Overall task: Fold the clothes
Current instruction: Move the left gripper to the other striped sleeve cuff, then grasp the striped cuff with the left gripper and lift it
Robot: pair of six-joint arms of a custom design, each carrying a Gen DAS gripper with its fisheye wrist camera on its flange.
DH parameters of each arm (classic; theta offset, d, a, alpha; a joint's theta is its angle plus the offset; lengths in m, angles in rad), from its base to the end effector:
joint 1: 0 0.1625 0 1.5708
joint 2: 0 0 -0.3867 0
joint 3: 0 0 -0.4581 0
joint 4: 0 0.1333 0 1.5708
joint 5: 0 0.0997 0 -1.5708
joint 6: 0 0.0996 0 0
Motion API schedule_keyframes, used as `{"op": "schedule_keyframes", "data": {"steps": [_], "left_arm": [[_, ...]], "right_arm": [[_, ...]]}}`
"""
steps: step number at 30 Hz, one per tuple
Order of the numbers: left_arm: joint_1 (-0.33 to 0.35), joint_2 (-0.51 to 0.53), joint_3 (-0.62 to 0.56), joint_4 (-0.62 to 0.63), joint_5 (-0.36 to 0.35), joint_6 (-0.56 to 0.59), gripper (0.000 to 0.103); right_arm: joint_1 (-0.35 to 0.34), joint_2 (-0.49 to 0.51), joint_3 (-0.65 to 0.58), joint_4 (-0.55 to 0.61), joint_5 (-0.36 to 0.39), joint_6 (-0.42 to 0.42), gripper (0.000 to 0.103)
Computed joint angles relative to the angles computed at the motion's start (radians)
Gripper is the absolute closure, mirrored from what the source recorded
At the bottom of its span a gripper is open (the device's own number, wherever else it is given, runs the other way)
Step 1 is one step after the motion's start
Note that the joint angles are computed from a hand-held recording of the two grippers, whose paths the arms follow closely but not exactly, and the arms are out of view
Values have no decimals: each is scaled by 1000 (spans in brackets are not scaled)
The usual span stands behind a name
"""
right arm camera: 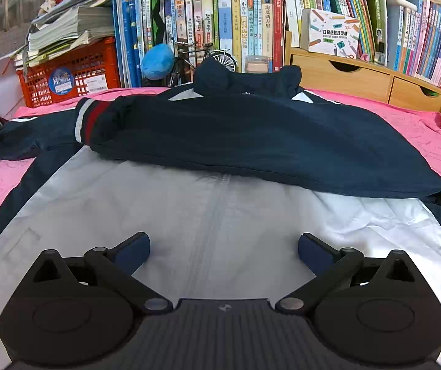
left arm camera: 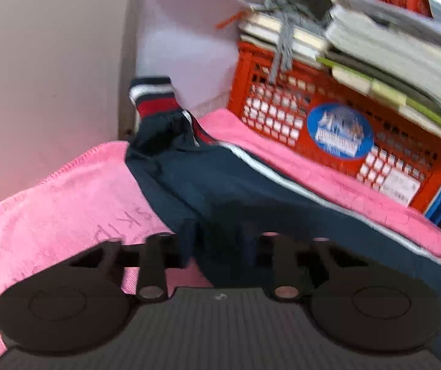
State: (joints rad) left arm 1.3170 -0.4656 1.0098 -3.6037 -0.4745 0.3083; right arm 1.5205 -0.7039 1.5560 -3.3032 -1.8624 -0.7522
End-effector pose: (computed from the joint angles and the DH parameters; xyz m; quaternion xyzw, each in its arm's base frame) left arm 0.0162 -0.8214 0.1946 -0.1651 0.7011 -0.5676 0.3989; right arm 0.0677 -0.7378 0.0841 0.2496 -0.8618 0.3367 0.2856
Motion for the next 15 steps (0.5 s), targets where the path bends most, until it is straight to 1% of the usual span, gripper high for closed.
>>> {"op": "schedule_keyframes", "data": {"steps": [1,3,4,5,8,9,10,11,15], "left_arm": [[-3,11,-13,-47,1,48,94],[-10,29,-37,-135,-15,155,96],[-13,27,-33,-159,-35,185,96],[-15,15,-15,-158,-56,180,96],[-13,-63,91,-61,-131,10,95],[-10,-83,116,-19,-145,-54,91],[-7,-93,128,2,-149,-95,85],[-4,-101,139,20,-153,-131,83],[2,-109,162,21,-164,-147,70]], "right_arm": [[0,1,0,0,0,1,0],[0,1,-1,-1,-1,2,0],[0,1,-1,-1,-1,2,0],[0,0,0,0,0,2,0],[-1,-1,1,0,1,2,0],[-1,-1,1,0,2,3,0],[-1,-1,1,0,2,3,0],[-2,-1,2,0,3,3,0],[-1,0,2,-2,2,5,0]]}}
